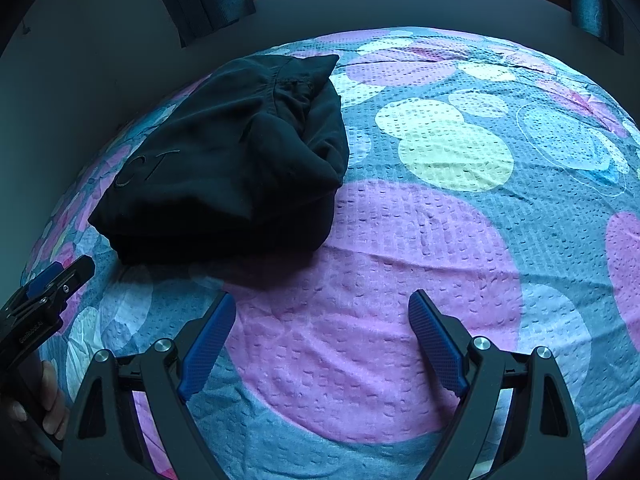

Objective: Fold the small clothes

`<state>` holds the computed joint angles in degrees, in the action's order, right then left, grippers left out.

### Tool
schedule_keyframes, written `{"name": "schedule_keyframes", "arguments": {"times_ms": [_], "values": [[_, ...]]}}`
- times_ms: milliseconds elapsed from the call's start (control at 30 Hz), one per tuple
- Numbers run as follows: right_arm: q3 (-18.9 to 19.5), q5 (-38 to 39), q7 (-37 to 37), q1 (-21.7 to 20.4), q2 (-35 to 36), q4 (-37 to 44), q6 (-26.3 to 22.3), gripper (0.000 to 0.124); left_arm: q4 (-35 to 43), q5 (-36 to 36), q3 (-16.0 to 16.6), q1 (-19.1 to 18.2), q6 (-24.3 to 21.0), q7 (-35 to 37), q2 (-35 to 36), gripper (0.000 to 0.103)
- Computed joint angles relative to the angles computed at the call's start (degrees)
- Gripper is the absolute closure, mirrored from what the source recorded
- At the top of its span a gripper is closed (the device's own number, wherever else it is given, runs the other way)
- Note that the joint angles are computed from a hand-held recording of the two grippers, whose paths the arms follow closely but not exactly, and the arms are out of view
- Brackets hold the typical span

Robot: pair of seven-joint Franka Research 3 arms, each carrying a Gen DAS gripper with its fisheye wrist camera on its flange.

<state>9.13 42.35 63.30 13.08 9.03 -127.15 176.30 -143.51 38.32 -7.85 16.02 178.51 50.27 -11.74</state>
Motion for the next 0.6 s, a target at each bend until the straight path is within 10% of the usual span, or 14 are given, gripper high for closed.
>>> {"name": "schedule_keyframes", "arguments": {"times_ms": [200,500,600], "values": [[0.0,0.2,-0.3,-0.1,0.0,0.1,-0.1,0.037,0.2,-3.2,0.7,-1.9,-2.3,1.4,-0.1,0.002],[0.2,0.0,0.3,0.2,-0.1,-0.4,0.4,0.037,2.1,27.5,-10.7,11.8,-0.8,-24.1,-3.8,0.002],[0.1,-0.1,0.3,0.2,-0.2,-0.5,0.3,0.037,1.3,20.4,-4.5,4.5,-1.2,-16.3,-3.8,0.002]]}}
